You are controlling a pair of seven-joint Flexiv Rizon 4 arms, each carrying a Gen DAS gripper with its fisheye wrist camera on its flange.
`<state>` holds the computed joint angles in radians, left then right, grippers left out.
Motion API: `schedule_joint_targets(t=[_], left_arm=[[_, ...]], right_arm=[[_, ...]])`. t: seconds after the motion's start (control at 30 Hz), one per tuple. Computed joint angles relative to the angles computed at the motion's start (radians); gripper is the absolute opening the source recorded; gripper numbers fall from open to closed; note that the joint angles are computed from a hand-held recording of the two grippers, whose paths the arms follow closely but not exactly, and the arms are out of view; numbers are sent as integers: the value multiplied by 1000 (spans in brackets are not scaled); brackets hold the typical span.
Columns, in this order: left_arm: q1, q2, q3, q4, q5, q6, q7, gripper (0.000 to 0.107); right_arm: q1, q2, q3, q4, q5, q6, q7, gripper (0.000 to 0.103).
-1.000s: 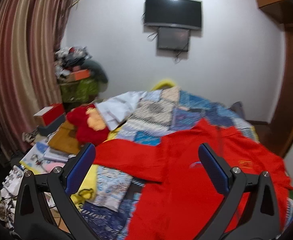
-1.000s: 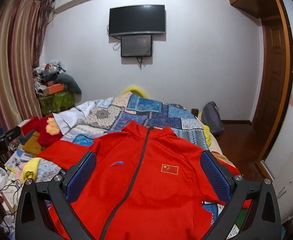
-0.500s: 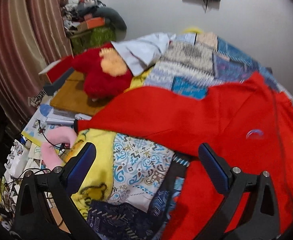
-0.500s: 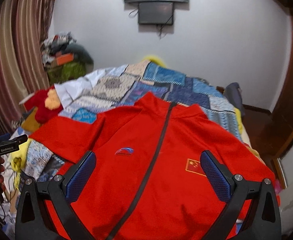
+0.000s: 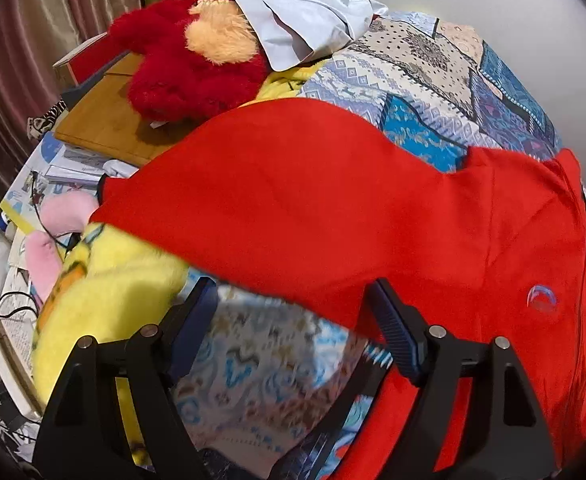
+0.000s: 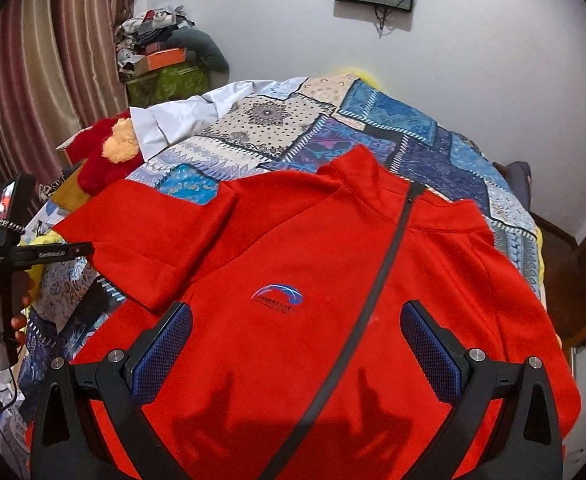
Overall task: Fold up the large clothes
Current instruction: 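Lower the left tool to the red jacket's sleeve and grasp it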
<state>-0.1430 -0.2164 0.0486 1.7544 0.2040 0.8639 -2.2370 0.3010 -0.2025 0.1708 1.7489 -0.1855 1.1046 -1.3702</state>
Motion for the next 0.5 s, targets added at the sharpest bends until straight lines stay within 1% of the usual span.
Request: schedule_joint_targets(t=[0.07, 0.1, 0.13, 0.17, 0.27, 0.3, 0.33, 0.37, 0.4, 0.43, 0.5], left_arm=[[5, -20, -1, -15, -12, 7, -3, 78], [4, -28, 3, -23, -8, 12, -15, 76], [3, -34, 8, -30, 0, 12, -24, 69], [-4, -45, 15, -49, 21, 2, -46, 64], [-7, -63, 23, -79, 36, 1, -70, 49], [-9, -66, 26, -86, 41, -3, -74, 40], [-14, -69, 28, -101, 55, -12, -76, 26], [-20, -72, 31, -118, 73, -27, -77, 20], [-24, -75, 32, -132, 85, -42, -76, 11], [-32, -78, 33, -154, 104, -65, -77, 10], [-36, -74, 32, -167, 116, -73, -76, 9]], right_arm=[[0, -7, 0, -5, 4, 1, -1, 103], [0, -10, 1, -8, 7, -1, -2, 103], [-1, -11, 1, -9, 11, -2, -1, 103], [-4, -12, 2, -11, 18, -4, -6, 103], [-8, -8, 3, -10, 32, -7, -4, 103], [-9, -6, 1, -8, 31, -7, -3, 103], [-10, -3, 0, -3, 31, -4, -1, 103], [-11, 2, -1, 3, 30, -1, 3, 103], [-12, 5, -4, 6, 26, 0, 9, 103], [-14, 7, -5, 9, 26, 1, 11, 103], [-19, 13, -6, 12, 30, -1, 16, 103]])
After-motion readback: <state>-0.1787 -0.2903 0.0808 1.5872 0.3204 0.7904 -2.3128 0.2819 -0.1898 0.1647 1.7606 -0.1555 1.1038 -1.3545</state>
